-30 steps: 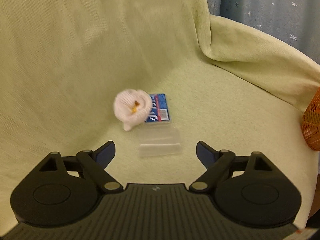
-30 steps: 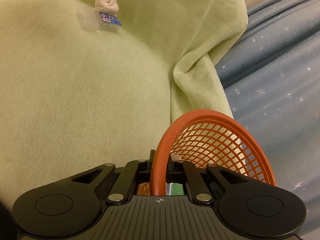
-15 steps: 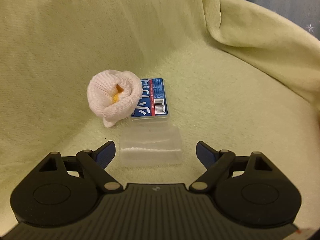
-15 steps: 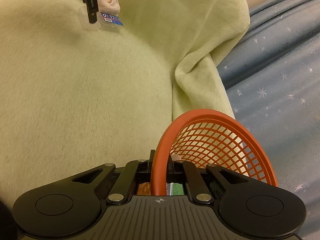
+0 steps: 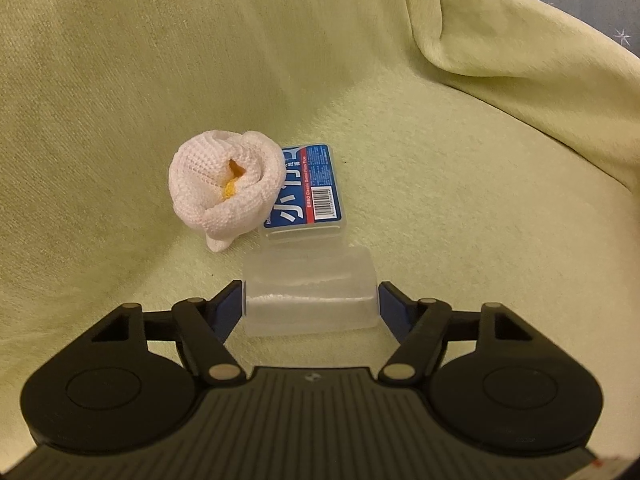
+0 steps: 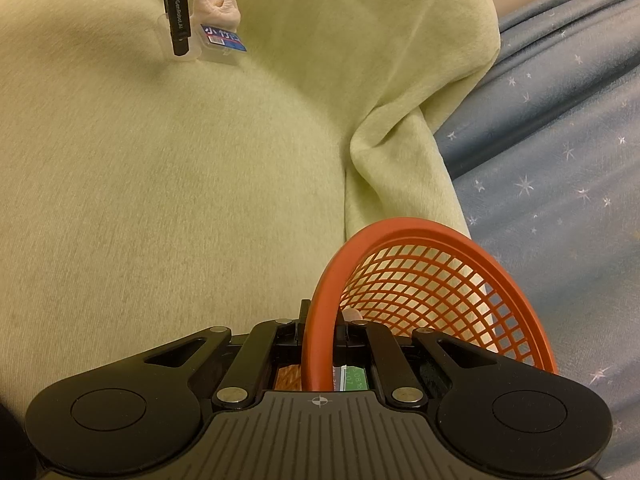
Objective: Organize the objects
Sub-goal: 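Grasp the clear plastic box with the left tool, then carry the plastic box over the wastebasket and open the left tool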
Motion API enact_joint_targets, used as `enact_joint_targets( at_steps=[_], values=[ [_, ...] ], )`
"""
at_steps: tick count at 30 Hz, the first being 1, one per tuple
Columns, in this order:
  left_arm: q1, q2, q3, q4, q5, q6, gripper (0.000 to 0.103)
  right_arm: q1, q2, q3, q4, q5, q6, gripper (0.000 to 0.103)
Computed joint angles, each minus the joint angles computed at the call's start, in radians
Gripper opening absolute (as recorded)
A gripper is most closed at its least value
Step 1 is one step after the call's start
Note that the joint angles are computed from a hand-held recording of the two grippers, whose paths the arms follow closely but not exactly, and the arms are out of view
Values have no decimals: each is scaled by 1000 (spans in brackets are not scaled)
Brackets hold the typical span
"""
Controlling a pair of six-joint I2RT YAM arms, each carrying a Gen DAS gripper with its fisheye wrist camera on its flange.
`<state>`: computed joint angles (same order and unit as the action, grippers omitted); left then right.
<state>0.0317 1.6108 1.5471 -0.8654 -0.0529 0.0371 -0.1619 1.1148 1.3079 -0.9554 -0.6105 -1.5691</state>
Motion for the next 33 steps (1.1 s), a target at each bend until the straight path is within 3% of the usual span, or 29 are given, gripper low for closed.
enact_joint_targets(
  at_steps=[18, 33],
  values=[
    [-16, -120, -68, -44, 24, 45, 68, 0, -2, -2, 0, -1, -1, 2],
    [-86, -224, -59, -142, 37, 41, 68, -3, -3, -4, 1, -4, -4, 2]
  ],
)
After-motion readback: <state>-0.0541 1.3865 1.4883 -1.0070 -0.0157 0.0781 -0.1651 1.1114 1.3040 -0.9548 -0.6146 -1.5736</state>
